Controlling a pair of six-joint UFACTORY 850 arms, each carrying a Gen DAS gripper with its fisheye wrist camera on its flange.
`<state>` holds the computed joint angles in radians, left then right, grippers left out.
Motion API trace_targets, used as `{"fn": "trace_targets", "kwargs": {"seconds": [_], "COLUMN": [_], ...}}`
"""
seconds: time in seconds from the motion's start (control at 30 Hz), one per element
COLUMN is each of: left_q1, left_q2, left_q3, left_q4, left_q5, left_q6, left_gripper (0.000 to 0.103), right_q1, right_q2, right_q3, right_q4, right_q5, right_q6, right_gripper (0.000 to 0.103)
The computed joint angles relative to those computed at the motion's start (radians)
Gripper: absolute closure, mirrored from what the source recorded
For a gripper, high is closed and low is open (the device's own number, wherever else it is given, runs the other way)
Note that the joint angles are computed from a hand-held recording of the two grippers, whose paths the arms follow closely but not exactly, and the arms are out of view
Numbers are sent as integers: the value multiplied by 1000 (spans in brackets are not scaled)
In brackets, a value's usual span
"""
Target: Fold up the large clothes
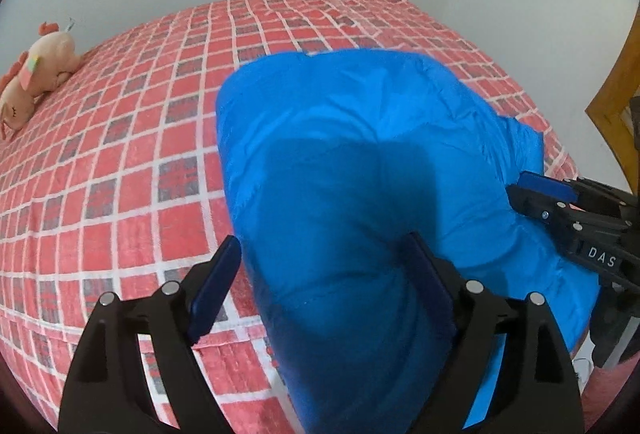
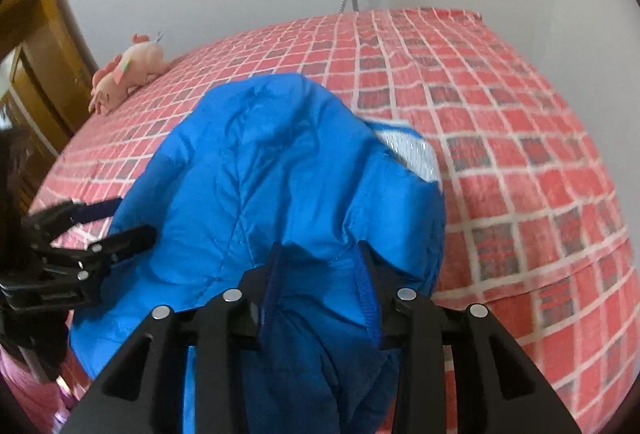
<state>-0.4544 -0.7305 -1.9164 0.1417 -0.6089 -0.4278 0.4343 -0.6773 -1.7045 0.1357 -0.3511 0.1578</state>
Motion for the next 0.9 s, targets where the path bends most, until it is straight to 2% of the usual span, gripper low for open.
{"fn": "trace_targets", "kwargs": {"seconds": [0.07,0.13,0.2,0.27,0.3,0.33,0.4,0.53,0.63,0.73,0.8,0.9], "left_q1": [9,17,24,30,32,34,40,56,72,77,78,84], "left_q2": [-7,-19,-17,14,36,60,87,99,84,85,68,30], "left_q3": [-5,-26,-37,-8,17,42,70,79,71,85,69,37], "left_q4": [-53,-89,-117,-130,-115,-84,-74,-107,-222,-264,-283,-346], "left_q5": [-4,-25,-48,-49,-38,-29,-32,-78,-120,-100,-99,-104], "left_q6": [23,43,59,61,51,31,28,66,153,172,195,268], "left_gripper": [19,19,21,22,22,21,17,14,13,10,4,2], "right_q1": [1,10,9,6,2,2,0,-32,-40,-44,-54,-75], "right_q2": [-1,-2,6,35,41,60,73,26,-13,-42,-75,-122], "right_q3": [4,-12,-24,-13,-14,-3,-4,-87,-132,-159,-188,-224], "right_q4": [-14,-89,-66,-37,-23,-38,-63,113,142,151,184,283], "right_q5": [7,-21,-54,-78,-87,-96,-131,-320,-417,-461,-495,-542], "right_q6": [25,95,80,46,25,33,45,-84,-89,-94,-104,-161], "right_gripper": [69,68,66,49,33,28,28,27,20,9,4,4]}}
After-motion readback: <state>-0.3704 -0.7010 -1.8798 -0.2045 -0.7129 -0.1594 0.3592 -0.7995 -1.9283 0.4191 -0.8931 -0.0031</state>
